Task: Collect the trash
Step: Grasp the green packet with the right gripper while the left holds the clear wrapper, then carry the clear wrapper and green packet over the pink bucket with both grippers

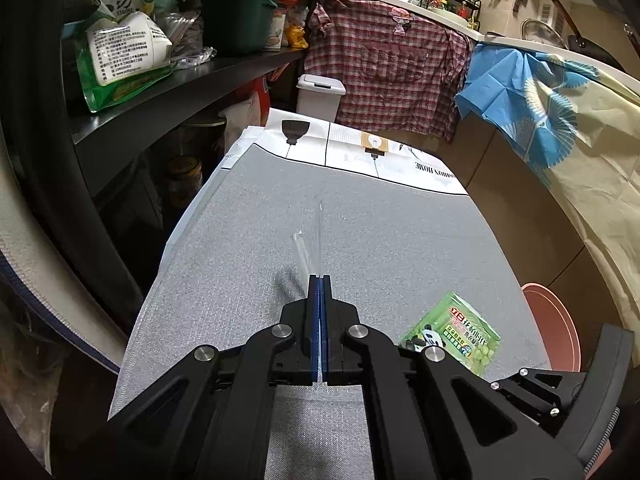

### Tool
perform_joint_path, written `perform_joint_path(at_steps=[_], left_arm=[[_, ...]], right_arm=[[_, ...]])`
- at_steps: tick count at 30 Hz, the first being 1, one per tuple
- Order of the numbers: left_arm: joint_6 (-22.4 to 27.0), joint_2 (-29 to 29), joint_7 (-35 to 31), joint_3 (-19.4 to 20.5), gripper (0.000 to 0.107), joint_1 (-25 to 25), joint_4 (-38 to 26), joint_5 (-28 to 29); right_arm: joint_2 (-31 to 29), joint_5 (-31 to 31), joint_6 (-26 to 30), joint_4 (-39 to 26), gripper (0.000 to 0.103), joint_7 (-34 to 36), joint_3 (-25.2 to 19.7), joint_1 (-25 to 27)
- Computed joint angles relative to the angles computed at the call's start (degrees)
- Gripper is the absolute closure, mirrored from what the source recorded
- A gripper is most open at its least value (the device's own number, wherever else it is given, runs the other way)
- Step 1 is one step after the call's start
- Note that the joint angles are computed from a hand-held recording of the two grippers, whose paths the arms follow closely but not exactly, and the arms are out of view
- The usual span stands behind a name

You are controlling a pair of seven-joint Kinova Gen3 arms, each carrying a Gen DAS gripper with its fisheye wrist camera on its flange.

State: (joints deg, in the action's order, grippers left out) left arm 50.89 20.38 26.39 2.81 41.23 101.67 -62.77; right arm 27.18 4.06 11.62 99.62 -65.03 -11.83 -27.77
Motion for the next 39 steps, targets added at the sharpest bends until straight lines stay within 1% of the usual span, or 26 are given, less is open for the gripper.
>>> perform_joint_path(at_steps=[4,8,18,20,21,29,35,39], left_arm=[[0.46,0.05,-0.09,0.08,0.107,0.24,-0.1,-0.21],[0.85,0.11,-0.4,0.25,0.107,0.63,-0.33,-0.68],[2.73,0.45,-1.91,0.77,0.107,1.92,-2.13,-1.74],[3.19,0.64,-2.49,0.86,0.107,2.22,-2.71,-1.86],[3.46,0.76,-2.88,0.94,0.107,2.42,-3.13,-1.9],[4.36,1.77,-5.52,0.88,0.107,3.84,-6.05,-1.93],[4.13,2.74,-7.65,0.46,0.107,4.75,-8.38,-1.64],[3.72,3.46,-8.86,0.04,0.107,5.33,-9.88,-1.36]], right_arm=[[-1.43,-0.13,-2.84,1.97,0.102,0.57,-0.72,1.21],[-3.2,-1.4,-4.97,3.47,0.103,1.33,-4.03,5.24],[-5.63,-4.03,-7.81,5.09,0.103,2.13,-12.04,14.86],[-5.77,-4.55,-7.7,4.91,0.103,2.17,-14.39,17.46],[-5.84,-5.0,-7.56,4.81,0.103,2.35,-16.33,19.58],[-6.39,-7.79,-7.79,4.94,0.103,3.56,-25.44,29.8],[-6.28,-9.42,-7.68,4.56,0.103,3.6,-29.26,34.63],[-6.4,-10.52,-7.22,4.09,0.103,3.63,-29.97,36.25]])
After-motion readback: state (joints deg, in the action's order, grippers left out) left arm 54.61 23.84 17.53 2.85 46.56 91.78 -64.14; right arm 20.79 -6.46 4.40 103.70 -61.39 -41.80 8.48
